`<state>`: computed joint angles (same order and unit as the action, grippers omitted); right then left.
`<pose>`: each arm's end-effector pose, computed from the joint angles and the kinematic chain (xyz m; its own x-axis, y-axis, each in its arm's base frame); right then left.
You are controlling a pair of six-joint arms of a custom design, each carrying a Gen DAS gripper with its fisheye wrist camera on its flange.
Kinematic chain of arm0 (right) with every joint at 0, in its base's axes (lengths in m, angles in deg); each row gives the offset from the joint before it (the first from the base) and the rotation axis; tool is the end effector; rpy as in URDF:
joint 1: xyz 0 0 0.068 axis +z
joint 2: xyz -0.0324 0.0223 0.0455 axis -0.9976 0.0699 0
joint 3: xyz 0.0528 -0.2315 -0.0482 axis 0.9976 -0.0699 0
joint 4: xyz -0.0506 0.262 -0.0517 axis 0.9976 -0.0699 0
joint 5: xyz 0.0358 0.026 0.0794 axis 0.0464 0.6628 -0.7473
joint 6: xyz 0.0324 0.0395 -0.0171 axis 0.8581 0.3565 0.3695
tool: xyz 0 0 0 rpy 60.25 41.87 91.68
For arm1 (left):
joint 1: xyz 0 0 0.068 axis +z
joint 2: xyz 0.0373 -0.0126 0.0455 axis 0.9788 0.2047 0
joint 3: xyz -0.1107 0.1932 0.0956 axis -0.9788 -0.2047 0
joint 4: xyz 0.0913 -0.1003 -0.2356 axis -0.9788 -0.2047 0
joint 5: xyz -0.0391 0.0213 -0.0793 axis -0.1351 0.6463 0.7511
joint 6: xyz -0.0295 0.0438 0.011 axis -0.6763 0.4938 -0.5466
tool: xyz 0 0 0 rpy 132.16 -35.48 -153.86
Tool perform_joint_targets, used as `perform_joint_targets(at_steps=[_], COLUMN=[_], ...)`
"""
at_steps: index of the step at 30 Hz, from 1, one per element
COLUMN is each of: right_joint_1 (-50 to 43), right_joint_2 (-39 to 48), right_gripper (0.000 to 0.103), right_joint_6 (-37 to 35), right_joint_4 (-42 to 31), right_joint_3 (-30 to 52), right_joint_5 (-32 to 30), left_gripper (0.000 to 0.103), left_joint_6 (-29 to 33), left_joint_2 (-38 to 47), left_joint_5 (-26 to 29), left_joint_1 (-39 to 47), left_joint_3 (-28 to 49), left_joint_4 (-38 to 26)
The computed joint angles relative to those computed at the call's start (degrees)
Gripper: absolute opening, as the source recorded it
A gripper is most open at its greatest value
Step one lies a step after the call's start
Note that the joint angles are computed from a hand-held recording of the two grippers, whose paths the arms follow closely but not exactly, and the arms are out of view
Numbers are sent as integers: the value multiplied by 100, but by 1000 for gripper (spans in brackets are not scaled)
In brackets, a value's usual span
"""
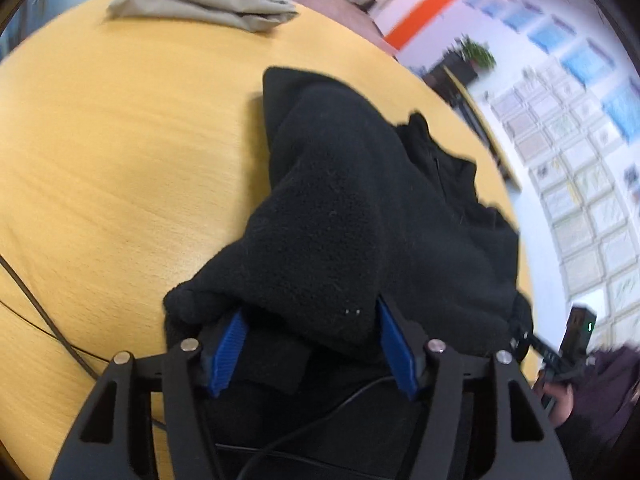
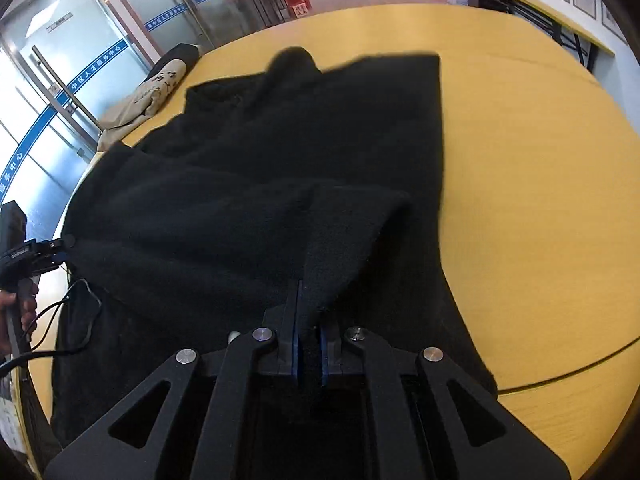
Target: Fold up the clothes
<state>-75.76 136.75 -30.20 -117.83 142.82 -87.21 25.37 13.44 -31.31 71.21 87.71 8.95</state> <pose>0.4394 0.0979 0.1819 -0.7299 -0.4661 -0.5000 -0.6550 0.6861 0.3167 0.1554 -0.0207 0.2140 -0.6665 -0.6543 -0.3572 -0.4964 0.7470 -0.4421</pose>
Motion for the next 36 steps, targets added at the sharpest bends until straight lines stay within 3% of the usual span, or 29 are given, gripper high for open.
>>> perform_joint_targets(at_steps=[4, 8, 10, 12, 14, 16, 18, 20, 22, 25, 27, 29, 31, 32, 33, 36], right_joint_1=[-172, -128, 42, 109, 48, -17, 104, 393, 700, 793, 513, 286, 156, 121, 18, -554], right_joint_2=[-236, -129, -371, -845, -1470, -1738, -1727, -1391, -938, -263, -335, -511, -764, -985, -1301, -2386], right_gripper=[6, 13, 27, 62, 76, 76, 84, 84, 83, 67, 40, 34, 39, 58, 69, 76], right_joint_6=[24, -137, -237, -267, -204, -197, -123, -5, 134, 267, 191, 97, 108, 186, 225, -153], right_joint_4=[271, -185, -216, -20, 353, 353, 307, 137, 143, 93, 358, 450, 426, 414, 373, -70], right_joint_3=[-311, 9, -32, -324, -786, -764, -613, -295, -155, 3, -339, -565, -686, -803, -958, -1376], right_joint_5=[-58, 146, 604, 1075, 1349, 1157, 808, 417, 489, 892, 729, 710, 987, 1115, 1084, 449], left_gripper=[66, 66, 66, 66, 66, 73, 80, 82, 81, 74, 67, 63, 63, 63, 63, 64], left_joint_6=[11, 30, -6, -2, -53, 149, 784, 1522, 1997, 2292, 2403, 2436, 2293, 2218, 2149, 1930], left_joint_2=[-563, -552, -647, -935, -856, -516, 9, 456, 1019, 1700, 2108, 1808, 1688, 1603, 1499, 521], left_joint_5=[4, -190, -239, -247, -707, -1039, -1199, -617, -153, 176, 291, 424, 380, 226, 114, 299], left_joint_1=[33, -263, -429, -708, -1451, -1883, -1777, -971, -417, 24, 221, 362, 312, 186, 100, 103], left_joint_3=[-206, -41, 233, 652, 1389, 1986, 2432, 2282, 2112, 1578, 1227, 1000, 1055, 1159, 1324, 1927], left_joint_4=[-253, -566, -994, -1596, -2080, -2158, -1872, -1179, -563, 63, 514, 555, 411, 189, -63, -1203])
